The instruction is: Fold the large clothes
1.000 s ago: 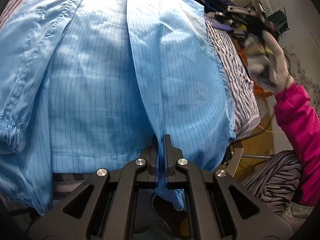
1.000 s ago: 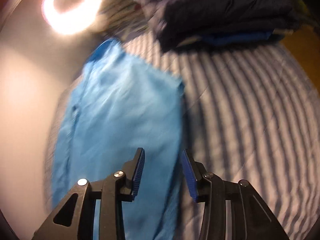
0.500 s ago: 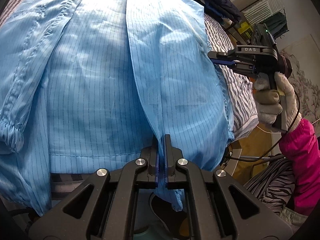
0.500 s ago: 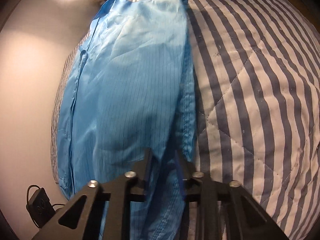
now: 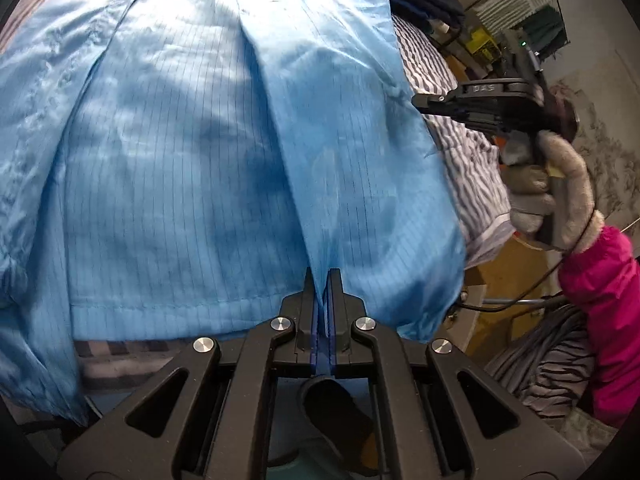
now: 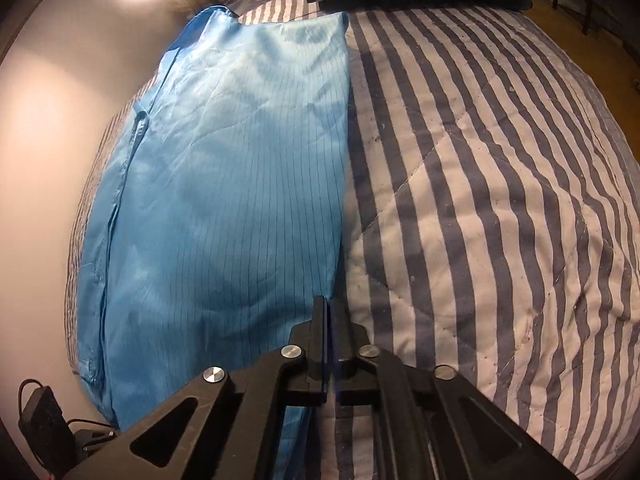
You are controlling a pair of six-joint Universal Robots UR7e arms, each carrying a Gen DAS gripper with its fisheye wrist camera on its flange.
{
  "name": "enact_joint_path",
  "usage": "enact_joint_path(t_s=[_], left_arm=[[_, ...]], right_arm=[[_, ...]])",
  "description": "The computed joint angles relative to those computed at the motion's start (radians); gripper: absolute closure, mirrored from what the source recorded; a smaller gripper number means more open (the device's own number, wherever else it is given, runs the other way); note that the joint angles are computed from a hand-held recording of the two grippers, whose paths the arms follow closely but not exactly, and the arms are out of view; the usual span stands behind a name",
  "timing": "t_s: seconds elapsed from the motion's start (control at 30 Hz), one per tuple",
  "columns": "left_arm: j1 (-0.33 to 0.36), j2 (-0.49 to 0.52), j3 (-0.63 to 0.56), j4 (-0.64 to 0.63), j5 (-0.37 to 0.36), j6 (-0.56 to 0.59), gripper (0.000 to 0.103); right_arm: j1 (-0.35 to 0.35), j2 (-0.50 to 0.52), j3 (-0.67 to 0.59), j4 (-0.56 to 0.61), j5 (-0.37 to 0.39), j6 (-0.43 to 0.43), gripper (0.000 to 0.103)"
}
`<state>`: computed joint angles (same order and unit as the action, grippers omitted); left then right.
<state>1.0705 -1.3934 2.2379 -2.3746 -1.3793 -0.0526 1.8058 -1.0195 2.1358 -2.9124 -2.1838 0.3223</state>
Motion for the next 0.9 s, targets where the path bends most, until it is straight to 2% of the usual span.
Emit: enact_joint_path(t_s=[0.03,0.07,0.13,0.23,0.33,0.43,0.53,0.57,0.67,0.8,0.83,0.9], left_arm=[[-0.005,-0.003,0.0,0.0,0.007,-0.004,0.102],[-0.005,-0.009,0.001,0.006,0.009,-0.005,0.102],[-0.012,-0.02,0.001,0.016,0.005,0.0,0.102],[-0.046,-0.067,0.024,0.007,0.053,0.004,0.102],[-0.087,-0.132,0.061,-0.043,0.088,0.018,0.102],[-0.128,-0.15,0.088,-0.117,0.1,0.049,0.102],[-0.152,-0.085,0.095,-0.187,0.101,0.099,0.102],[-0.148,-0.065,0.097,-0.204,0.097,0.105,0.102],[-0.096,0.022,0.083,-0.208,-0.004,0.087,0.102],[-0.083,0.101,0.099,-0.247,0.04,0.124,0.102],[-0.08,0.098,0.105,-0.268,0.035,0.132,0.102],[-0.074,0.088,0.083,-0.215,0.014,0.104,0.102]], right_arm=[[-0.001,-0.007,0.003,0.006,0.011,-0.003,0.085],[0.001,-0.014,0.01,-0.003,0.032,-0.008,0.072],[0.021,-0.019,0.018,-0.013,0.021,-0.017,0.071],[0.03,-0.036,0.042,-0.033,0.053,-0.015,0.07],[0.044,-0.057,0.077,-0.052,0.036,-0.017,0.069],[0.042,-0.083,0.121,-0.103,0.051,-0.032,0.068],[0.022,-0.116,0.177,-0.13,0.061,-0.004,0.067],[0.003,-0.124,0.2,-0.146,0.098,0.021,0.067],[-0.029,-0.127,0.254,-0.195,0.171,0.055,0.06],[-0.053,-0.112,0.314,-0.321,0.25,0.054,0.055],[-0.061,-0.111,0.325,-0.344,0.268,0.057,0.055],[-0.077,-0.103,0.342,-0.387,0.313,0.078,0.056]])
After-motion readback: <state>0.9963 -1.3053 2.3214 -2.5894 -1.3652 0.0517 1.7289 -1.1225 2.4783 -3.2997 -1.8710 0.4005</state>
